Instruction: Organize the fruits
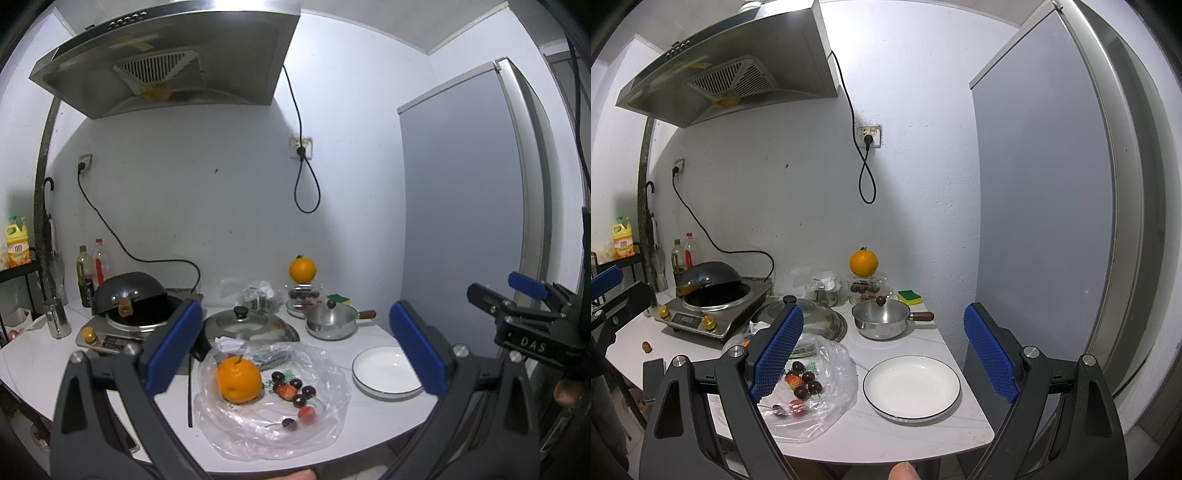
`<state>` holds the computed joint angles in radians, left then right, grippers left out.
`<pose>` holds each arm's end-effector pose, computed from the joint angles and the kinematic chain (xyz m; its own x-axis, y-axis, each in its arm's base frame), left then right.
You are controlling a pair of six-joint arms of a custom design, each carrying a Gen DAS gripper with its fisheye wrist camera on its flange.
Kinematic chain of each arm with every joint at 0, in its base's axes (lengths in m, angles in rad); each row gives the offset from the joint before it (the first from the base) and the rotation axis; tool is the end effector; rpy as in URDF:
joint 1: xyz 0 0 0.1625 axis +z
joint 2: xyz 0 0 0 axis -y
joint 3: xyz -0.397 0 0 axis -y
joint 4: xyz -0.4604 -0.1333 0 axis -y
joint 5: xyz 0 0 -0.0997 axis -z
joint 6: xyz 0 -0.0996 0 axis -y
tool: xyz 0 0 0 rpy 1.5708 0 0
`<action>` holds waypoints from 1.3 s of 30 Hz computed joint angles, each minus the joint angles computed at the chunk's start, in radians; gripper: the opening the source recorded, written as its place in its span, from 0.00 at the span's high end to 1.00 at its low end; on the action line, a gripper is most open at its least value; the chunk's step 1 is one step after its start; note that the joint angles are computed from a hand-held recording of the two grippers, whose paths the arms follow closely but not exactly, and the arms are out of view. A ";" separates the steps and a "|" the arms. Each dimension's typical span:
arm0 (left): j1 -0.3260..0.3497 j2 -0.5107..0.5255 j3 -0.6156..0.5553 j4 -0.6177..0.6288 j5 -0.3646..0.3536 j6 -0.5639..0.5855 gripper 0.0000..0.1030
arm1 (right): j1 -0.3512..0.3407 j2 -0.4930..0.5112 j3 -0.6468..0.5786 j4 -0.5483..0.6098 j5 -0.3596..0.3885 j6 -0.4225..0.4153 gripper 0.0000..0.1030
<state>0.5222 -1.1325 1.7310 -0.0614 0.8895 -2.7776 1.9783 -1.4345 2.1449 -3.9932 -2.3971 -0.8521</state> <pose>-0.3913 -0.4514 0.1373 -0.6425 0.4678 -0.6070 0.7193 0.0949 -0.6882 0.2358 -0.3946 0.3638 -0.6416 0.3606 0.6770 -0.6487 0.2159 -0.7298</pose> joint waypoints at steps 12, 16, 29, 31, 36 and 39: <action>0.004 0.000 0.002 -0.007 0.004 0.004 0.01 | 0.002 0.001 -0.002 -0.001 -0.003 -0.002 0.12; 0.004 0.000 0.001 -0.006 0.003 0.005 0.01 | 0.002 0.000 -0.001 0.003 -0.004 0.000 0.12; 0.016 0.010 -0.003 -0.003 0.013 -0.004 0.01 | 0.001 -0.003 -0.004 0.024 -0.006 0.008 0.12; 0.016 0.007 0.002 -0.006 0.015 -0.006 0.01 | 0.002 -0.003 -0.006 0.031 -0.008 0.009 0.12; 0.016 0.006 0.004 -0.004 0.014 -0.008 0.01 | 0.006 0.001 -0.014 0.034 -0.012 0.005 0.12; 0.019 0.008 0.001 0.006 0.014 -0.014 0.01 | 0.006 0.001 -0.012 0.035 -0.014 0.005 0.12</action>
<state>0.5416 -1.1247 1.7317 -0.0556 0.9039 -2.7918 1.9840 -1.4331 2.1324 -3.9578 -2.4110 -0.8468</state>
